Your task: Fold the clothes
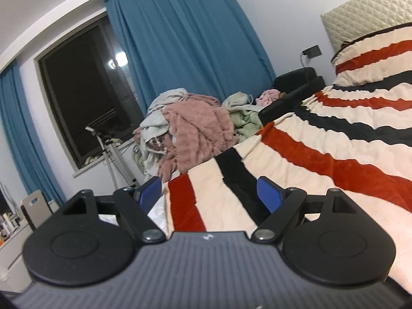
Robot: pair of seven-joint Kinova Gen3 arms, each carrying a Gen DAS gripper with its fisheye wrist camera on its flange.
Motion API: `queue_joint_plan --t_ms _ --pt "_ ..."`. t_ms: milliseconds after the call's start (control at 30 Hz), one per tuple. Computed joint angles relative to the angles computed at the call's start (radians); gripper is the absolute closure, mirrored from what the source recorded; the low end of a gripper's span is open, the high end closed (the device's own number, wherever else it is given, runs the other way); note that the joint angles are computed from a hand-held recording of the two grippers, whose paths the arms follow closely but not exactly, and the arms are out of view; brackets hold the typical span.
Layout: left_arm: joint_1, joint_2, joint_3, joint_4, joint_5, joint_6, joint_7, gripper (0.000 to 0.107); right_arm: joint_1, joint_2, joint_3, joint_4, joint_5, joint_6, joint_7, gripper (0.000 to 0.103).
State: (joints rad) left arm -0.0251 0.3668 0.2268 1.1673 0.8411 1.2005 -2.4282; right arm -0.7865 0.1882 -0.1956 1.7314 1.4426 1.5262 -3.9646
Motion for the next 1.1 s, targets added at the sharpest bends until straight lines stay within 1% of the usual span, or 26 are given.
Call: queue_joint_plan --t_ms 100,167,200,233,300,367,467,533,567,600,633,700,767,833,867,933,967,1000,1067,1100 --pt "-0.081 -0.022 -0.039 0.001 0.005 0.089 0.053 0.107 -0.001 0.011 -0.001 -0.028 -0.004 -0.022 0.049 0.020" --pt "-0.119 -0.022 -0.065 -0.011 -0.010 0.141 0.093 0.107 -0.002 0.016 0.000 -0.044 -0.010 -0.045 0.084 0.020" --pt "-0.127 -0.019 -0.077 -0.017 -0.032 0.159 0.117 0.107 -0.003 0.019 0.001 -0.053 -0.015 -0.057 0.102 0.020" --pt "-0.131 -0.018 -0.089 -0.019 -0.062 0.168 0.132 0.107 -0.004 0.023 0.003 -0.062 -0.020 -0.069 0.121 0.020" --pt "-0.124 -0.022 -0.107 -0.009 -0.130 0.152 0.145 0.107 -0.006 0.032 0.007 -0.085 -0.035 -0.092 0.165 0.020" --pt "-0.111 -0.001 -0.116 -0.037 -0.190 0.168 0.190 0.107 -0.009 0.042 0.014 -0.110 -0.052 -0.113 0.214 0.020" --pt "-0.099 0.042 -0.112 -0.093 -0.252 0.206 0.257 0.107 -0.017 0.053 0.024 -0.138 -0.074 -0.140 0.270 0.020" --pt "-0.100 0.059 -0.104 -0.120 -0.269 0.223 0.276 0.107 -0.022 0.060 0.031 -0.151 -0.087 -0.157 0.298 0.020" --pt "-0.107 0.070 -0.097 -0.134 -0.265 0.235 0.282 0.104 -0.025 0.062 0.034 -0.155 -0.091 -0.166 0.304 0.020" --pt "-0.111 0.078 -0.092 -0.147 -0.264 0.242 0.285 0.094 -0.027 0.063 0.037 -0.159 -0.096 -0.177 0.312 0.020" --pt "-0.114 0.087 -0.088 -0.161 -0.264 0.250 0.290 0.090 -0.029 0.066 0.040 -0.164 -0.100 -0.183 0.323 0.020" --pt "-0.110 0.105 -0.085 -0.187 -0.271 0.260 0.319 0.062 -0.034 0.072 0.045 -0.175 -0.106 -0.196 0.345 0.020" --pt "-0.091 0.125 -0.084 -0.210 -0.287 0.263 0.363 0.055 -0.040 0.077 0.050 -0.183 -0.109 -0.207 0.365 0.020" --pt "-0.061 0.150 -0.083 -0.233 -0.310 0.265 0.420 0.055 -0.040 0.078 0.056 -0.187 -0.115 -0.222 0.380 0.020" --pt "-0.051 0.171 -0.084 -0.260 -0.322 0.280 0.454 0.056 -0.042 0.078 0.058 -0.188 -0.117 -0.225 0.383 0.020" --pt "-0.038 0.207 -0.072 -0.294 -0.326 0.299 0.501 0.061 -0.044 0.079 0.062 -0.190 -0.122 -0.231 0.389 0.020" --pt "-0.039 0.228 -0.064 -0.317 -0.322 0.316 0.518 0.067 -0.044 0.080 0.063 -0.192 -0.125 -0.234 0.391 0.020" --pt "-0.042 0.239 -0.056 -0.324 -0.315 0.319 0.525 0.082 -0.045 0.079 0.064 -0.191 -0.127 -0.237 0.391 0.020" --pt "-0.059 0.236 -0.036 -0.309 -0.292 0.314 0.502 0.101 -0.046 0.079 0.066 -0.192 -0.131 -0.239 0.391 0.020" --pt "-0.072 0.223 -0.027 -0.285 -0.276 0.299 0.474 0.103 -0.047 0.079 0.067 -0.193 -0.132 -0.240 0.392 0.020"
